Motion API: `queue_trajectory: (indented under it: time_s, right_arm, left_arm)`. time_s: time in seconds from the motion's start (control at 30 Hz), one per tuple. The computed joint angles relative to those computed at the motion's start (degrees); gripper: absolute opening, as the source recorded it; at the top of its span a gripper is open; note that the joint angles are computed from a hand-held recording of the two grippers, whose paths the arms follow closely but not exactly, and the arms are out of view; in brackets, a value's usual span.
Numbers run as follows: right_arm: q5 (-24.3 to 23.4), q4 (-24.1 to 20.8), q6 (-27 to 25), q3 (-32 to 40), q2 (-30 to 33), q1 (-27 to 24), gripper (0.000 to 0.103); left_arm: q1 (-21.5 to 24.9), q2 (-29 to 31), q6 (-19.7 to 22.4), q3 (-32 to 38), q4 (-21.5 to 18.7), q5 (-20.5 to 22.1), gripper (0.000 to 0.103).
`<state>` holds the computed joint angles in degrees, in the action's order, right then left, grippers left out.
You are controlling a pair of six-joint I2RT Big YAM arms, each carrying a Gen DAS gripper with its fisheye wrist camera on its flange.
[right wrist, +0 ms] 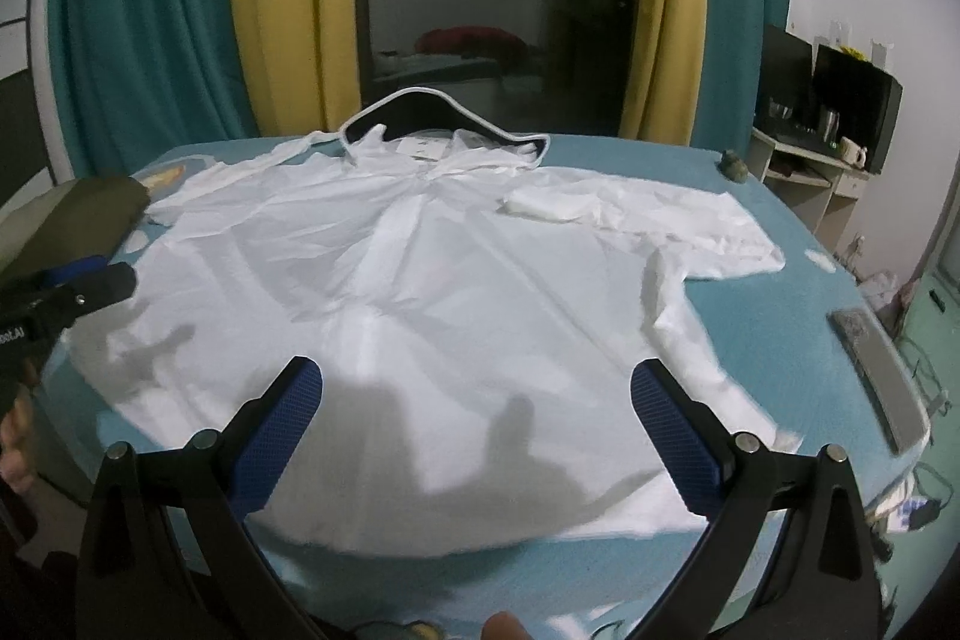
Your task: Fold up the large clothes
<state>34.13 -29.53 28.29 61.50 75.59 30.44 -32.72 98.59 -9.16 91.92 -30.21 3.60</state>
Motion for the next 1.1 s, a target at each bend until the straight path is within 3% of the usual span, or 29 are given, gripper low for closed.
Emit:
queue_trajectory:
  time_s: [0.13, 0.27, 0.5, 0.7, 0.87, 0.9, 0.93, 0.97, 1.0, 1.1]
  right_arm:
    - [-3.8, -1.1, -5.7, 2.3, 1.7, -5.2, 0.101]
    - [-7.2, -2.6, -13.0, 6.5, 5.5, -9.6, 0.083]
    - [-10.5, -5.4, -23.9, 15.5, 14.3, -15.3, 0.066]
    - [-13.4, -9.9, -31.6, 25.0, 23.1, -18.2, 0.065]
    - [-14.0, -13.2, -33.8, 31.6, 28.8, -19.6, 0.065]
    - [-14.1, -13.7, -33.8, 32.7, 29.7, -19.9, 0.061]
    - [-15.4, -13.9, -33.9, 33.5, 30.2, -20.2, 0.050]
    - [-17.0, -14.1, -33.7, 34.3, 30.6, -20.5, 0.020]
    - [-17.2, -14.4, -33.0, 35.0, 30.9, -20.6, 0.004]
    - [-17.4, -14.0, -31.1, 36.5, 30.9, -20.3, 0.003]
  left_arm:
    - [1.2, 4.6, 0.6, 6.5, -2.8, 1.2, 0.086]
    - [2.4, 10.2, 0.4, 15.0, -6.7, 3.8, 0.086]
    - [3.8, 20.7, 1.5, 30.8, -14.5, 4.8, 0.085]
    - [4.9, 27.0, 2.3, 40.3, -19.5, 5.3, 0.081]
    - [6.3, 30.2, 1.6, 44.7, -21.4, 6.7, 0.078]
    - [6.6, 30.9, 1.7, 45.8, -22.1, 7.2, 0.077]
    - [6.9, 31.6, 1.7, 46.7, -22.5, 7.7, 0.077]
    - [7.1, 31.9, 1.7, 47.1, -22.6, 8.0, 0.077]
    - [7.3, 32.0, 1.6, 47.4, -22.7, 8.3, 0.077]
    - [8.1, 31.8, 1.5, 46.9, -21.8, 9.1, 0.077]
